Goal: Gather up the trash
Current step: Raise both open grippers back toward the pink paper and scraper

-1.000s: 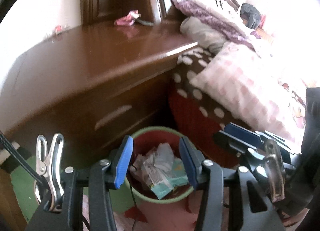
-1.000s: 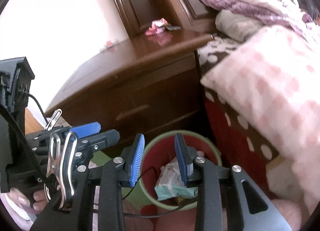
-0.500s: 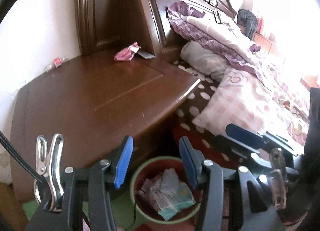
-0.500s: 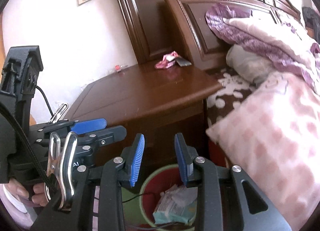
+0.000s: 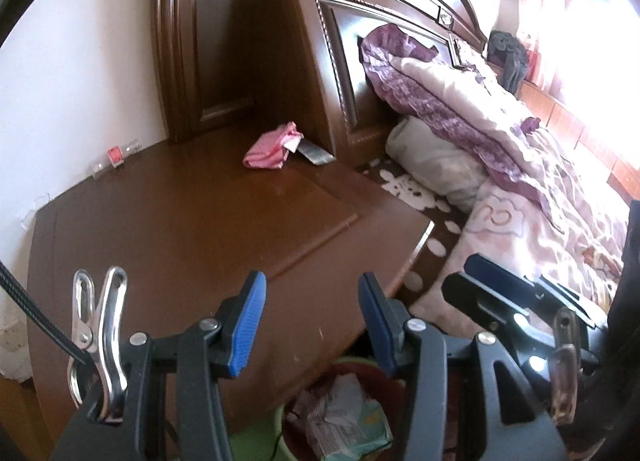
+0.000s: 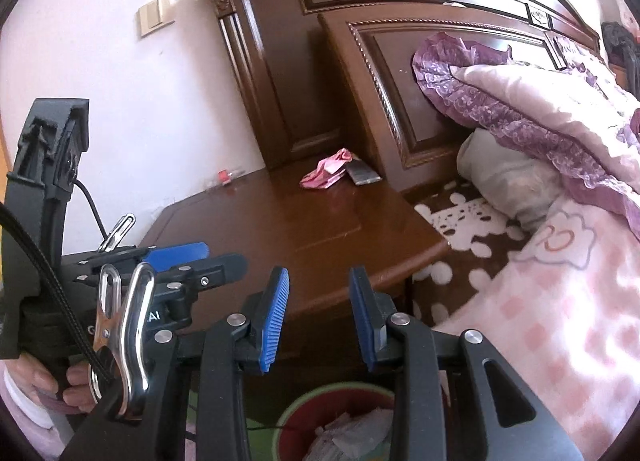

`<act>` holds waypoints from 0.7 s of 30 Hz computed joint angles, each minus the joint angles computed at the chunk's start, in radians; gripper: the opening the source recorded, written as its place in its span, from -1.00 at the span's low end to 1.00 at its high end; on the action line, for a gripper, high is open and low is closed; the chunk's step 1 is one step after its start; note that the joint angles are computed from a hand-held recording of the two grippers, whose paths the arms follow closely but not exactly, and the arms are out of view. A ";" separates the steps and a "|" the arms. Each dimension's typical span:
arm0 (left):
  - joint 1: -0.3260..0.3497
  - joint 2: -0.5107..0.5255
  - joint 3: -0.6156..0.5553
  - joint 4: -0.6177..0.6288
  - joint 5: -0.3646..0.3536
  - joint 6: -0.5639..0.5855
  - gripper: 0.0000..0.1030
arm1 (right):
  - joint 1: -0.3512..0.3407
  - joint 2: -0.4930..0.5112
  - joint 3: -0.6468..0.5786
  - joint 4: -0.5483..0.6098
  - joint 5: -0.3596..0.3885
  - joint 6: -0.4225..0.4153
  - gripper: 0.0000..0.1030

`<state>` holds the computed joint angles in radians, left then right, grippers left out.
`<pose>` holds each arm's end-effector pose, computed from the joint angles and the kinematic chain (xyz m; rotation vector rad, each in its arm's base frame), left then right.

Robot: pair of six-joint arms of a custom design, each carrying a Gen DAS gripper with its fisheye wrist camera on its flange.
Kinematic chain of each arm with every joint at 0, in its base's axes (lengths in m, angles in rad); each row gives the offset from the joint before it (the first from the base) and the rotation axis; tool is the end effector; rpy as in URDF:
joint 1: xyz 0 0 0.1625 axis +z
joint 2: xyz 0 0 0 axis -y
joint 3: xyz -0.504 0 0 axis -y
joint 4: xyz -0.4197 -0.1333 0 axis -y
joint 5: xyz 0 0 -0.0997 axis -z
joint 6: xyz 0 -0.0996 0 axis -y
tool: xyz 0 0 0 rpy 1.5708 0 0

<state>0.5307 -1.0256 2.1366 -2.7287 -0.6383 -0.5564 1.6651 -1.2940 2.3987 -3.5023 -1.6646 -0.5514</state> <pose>-0.3664 -0.4623 0.1627 0.5409 2.3097 -0.8937 0.1674 -0.4531 0.2786 0.7901 -2.5339 1.1056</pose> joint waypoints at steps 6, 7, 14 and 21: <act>0.042 0.041 -0.063 -0.014 0.021 0.077 -0.02 | -0.013 0.024 -0.053 0.014 0.024 0.018 -0.37; 0.049 0.045 -0.071 -0.022 0.019 0.090 -0.02 | -0.016 0.025 -0.060 0.021 0.031 0.023 -0.37; 0.100 0.102 -0.156 -0.108 0.038 0.215 -0.02 | -0.016 0.051 -0.125 0.031 0.051 0.032 -0.37; 0.158 0.165 -0.257 -0.145 0.053 0.322 -0.02 | -0.002 0.111 -0.219 0.048 0.054 0.022 -0.37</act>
